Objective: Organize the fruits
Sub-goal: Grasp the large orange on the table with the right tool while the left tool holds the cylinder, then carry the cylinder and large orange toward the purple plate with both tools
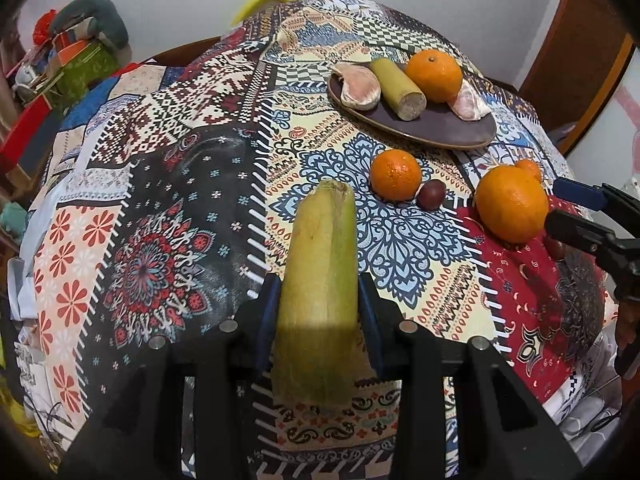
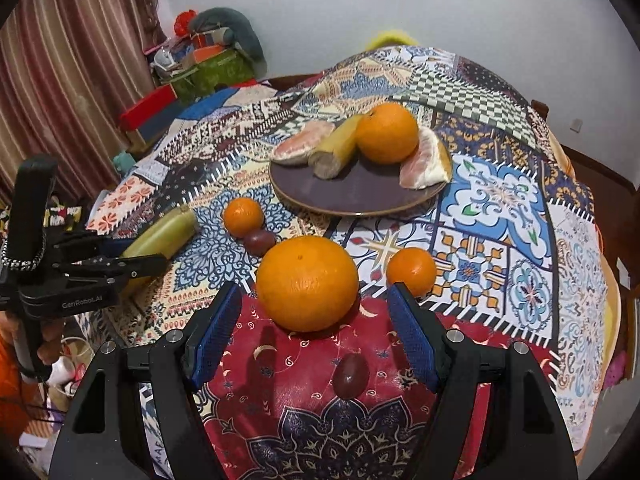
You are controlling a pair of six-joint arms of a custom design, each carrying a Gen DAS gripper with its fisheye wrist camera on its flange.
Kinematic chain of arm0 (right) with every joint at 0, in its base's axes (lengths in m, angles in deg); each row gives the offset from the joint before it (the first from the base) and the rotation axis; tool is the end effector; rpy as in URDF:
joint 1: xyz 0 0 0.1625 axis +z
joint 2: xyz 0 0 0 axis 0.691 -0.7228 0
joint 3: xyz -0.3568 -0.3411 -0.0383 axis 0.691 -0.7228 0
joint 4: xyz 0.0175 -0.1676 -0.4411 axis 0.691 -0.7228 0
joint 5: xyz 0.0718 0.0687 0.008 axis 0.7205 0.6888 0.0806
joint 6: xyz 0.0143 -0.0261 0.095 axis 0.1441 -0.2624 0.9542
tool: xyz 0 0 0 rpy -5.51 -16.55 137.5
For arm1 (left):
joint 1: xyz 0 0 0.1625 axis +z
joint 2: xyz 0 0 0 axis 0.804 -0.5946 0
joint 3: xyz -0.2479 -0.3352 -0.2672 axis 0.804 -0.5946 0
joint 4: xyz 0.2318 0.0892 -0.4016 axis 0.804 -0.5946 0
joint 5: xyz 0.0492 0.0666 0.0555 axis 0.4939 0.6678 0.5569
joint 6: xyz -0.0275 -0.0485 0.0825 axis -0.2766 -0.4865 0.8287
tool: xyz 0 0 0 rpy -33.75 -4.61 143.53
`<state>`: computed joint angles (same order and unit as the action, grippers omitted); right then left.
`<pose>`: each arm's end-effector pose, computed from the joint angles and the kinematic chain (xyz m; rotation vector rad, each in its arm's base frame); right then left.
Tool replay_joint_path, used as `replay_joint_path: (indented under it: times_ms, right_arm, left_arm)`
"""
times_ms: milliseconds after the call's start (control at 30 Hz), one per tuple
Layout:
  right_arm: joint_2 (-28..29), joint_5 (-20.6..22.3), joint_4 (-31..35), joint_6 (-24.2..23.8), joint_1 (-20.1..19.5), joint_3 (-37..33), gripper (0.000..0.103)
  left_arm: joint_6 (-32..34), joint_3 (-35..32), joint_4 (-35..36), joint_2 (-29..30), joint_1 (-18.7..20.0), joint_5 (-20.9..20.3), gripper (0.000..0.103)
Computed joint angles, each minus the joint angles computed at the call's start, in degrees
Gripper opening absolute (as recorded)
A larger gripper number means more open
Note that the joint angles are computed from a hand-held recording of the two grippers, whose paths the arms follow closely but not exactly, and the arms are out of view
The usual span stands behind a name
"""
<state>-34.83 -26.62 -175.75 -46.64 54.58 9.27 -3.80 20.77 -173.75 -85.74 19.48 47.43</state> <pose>0.2353 -0.8086 -0.0057 1.2409 -2.5906 0.3244 0.0002 -0.7208 0.1841 -0.0283 2.2665 -0.7060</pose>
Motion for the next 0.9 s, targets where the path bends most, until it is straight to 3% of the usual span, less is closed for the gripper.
replay_joint_path:
  times_ms: [400,633,767,900]
  right_arm:
    - [2.39,-2.30,2.84,0.30,0.06,-2.52,0.072]
    - [3.49,-1.87,3.23,0.57,0.10,-3.63,0.072]
    - [3.41,-0.94,4.00,0.54,0.08,-3.95,0.063]
    - [3.27,-0.52,3.51,0.42,-0.02,-3.70,0.062]
  left_arm:
    - [1.77,-2.17,-1.74,1.30,1.31,-2.77,0.038]
    - [2.96,-2.90,-2.72,2.20,1.40,-1.89,0.037]
    - [3.08,-2.48,-3.46,1.95,1.30,-1.73,0.037]
    - [3.63,-2.04,-4.32,1.74,0.83,-1.10,0.037]
